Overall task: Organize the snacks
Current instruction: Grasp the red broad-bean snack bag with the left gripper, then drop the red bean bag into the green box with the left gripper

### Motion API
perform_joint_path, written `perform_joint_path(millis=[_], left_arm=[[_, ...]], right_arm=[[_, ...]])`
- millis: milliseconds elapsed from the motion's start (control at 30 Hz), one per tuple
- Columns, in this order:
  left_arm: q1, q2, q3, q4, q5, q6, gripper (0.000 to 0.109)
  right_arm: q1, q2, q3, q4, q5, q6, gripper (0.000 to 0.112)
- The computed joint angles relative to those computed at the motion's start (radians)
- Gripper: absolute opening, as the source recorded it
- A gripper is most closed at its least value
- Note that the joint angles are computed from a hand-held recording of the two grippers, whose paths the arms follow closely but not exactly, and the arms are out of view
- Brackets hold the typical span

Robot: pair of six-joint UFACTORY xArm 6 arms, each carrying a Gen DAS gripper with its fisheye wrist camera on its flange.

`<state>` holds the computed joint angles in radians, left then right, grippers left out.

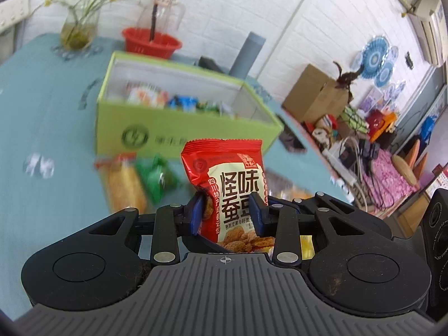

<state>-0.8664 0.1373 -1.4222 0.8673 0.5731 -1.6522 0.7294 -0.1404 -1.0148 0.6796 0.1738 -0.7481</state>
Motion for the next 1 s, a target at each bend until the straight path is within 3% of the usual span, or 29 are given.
perform_joint_path(millis=[167,333,467,500,567,767,833,1000], left_arm=[[0.108,0.142,-0.241,-0.109,-0.003,0.24,0.013],[0.182,0.343,-0.526,-0.282,0.077,0.481,0.014],[0.223,0.462,-0.653,-0.387,0.103,0.585,0.014],[0.227,0.48,-0.665,-0.366,0.103,0.578,0.02],[0.227,0.494,-0.673,-0.299,0.124,0.536,0.038],[0.19,0.333,-0.472,-0.064,0.083,0.317,0.064],[0.155,0.281,-0.423,-0.001,0.097,0.27,0.065],[0.072,0.183,-0.286,0.039,0.034,0.187,0.072]], right_arm=[[-0.084,0.229,-0.328,-0.05,0.097,-0.017,0.076],[-0.15,0.488,-0.684,-0.161,0.274,0.081,0.076],[-0.176,0.623,-0.843,-0.192,0.364,0.136,0.076],[-0.183,0.648,-0.871,-0.186,0.378,0.146,0.077],[-0.19,0.654,-0.864,-0.156,0.374,0.15,0.082],[-0.184,0.402,-0.545,-0.031,0.169,-0.012,0.093],[-0.184,0.283,-0.409,0.038,0.111,-0.088,0.093],[-0.212,-0.014,-0.074,0.136,0.088,-0.142,0.093]])
